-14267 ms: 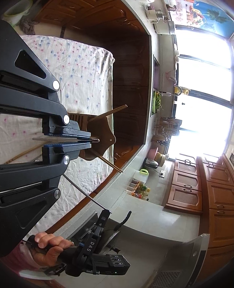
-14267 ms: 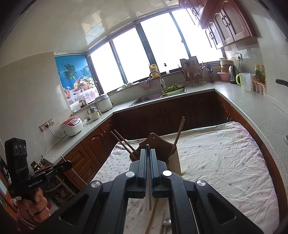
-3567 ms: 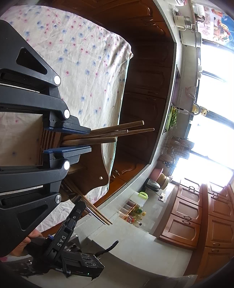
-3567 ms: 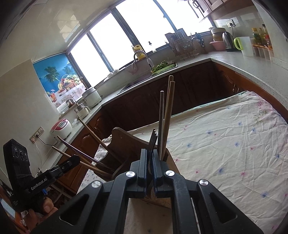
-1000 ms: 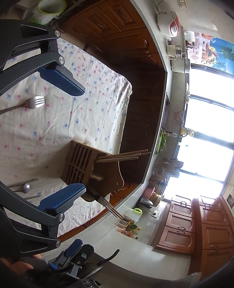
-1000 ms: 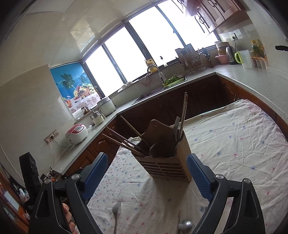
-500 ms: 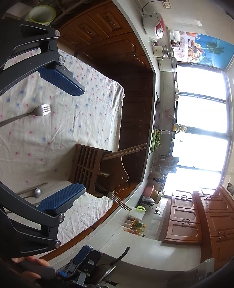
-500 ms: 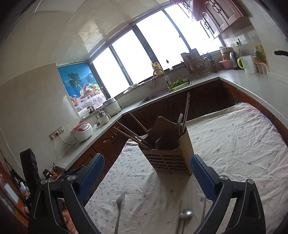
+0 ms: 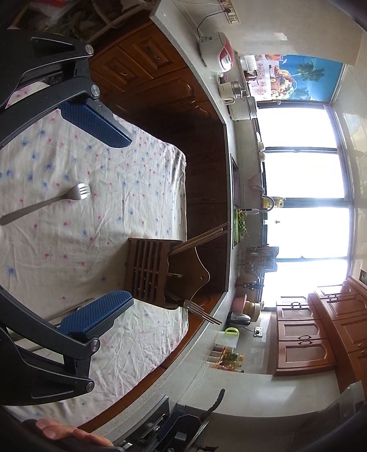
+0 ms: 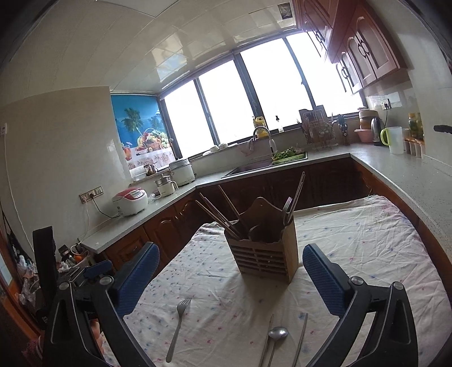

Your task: Organize utensils

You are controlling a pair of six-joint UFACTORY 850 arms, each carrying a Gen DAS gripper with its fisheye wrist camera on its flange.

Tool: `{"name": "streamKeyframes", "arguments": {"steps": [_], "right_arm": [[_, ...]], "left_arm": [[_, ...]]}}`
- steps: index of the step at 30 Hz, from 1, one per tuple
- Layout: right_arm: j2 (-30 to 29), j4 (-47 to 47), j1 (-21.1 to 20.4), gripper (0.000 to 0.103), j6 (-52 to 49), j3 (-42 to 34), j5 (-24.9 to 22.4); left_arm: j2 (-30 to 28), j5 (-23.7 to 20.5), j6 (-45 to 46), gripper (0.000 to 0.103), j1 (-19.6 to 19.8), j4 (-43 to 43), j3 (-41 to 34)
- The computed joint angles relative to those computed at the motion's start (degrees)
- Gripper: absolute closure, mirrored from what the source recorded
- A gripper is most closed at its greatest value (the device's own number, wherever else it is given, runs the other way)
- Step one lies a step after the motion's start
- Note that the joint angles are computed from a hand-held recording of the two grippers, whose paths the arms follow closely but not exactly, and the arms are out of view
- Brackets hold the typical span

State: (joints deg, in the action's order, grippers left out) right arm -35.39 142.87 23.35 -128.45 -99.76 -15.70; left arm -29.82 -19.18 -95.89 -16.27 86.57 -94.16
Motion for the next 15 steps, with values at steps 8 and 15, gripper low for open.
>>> {"name": "streamKeyframes", "arguments": {"steps": [8, 15], "right_arm": [[5.4, 19.2, 1.9, 0.000, -27.0, 5.7, -5.3], [6.7, 23.5, 2.9, 0.000, -31.8, 9.7, -7.5]], "left_arm": [[3.4, -3.4, -8.7, 0.000, -1.1, 9.2, 3.8], [5.0, -5.5, -14.5, 0.000, -1.5, 12.8, 8.0]]}}
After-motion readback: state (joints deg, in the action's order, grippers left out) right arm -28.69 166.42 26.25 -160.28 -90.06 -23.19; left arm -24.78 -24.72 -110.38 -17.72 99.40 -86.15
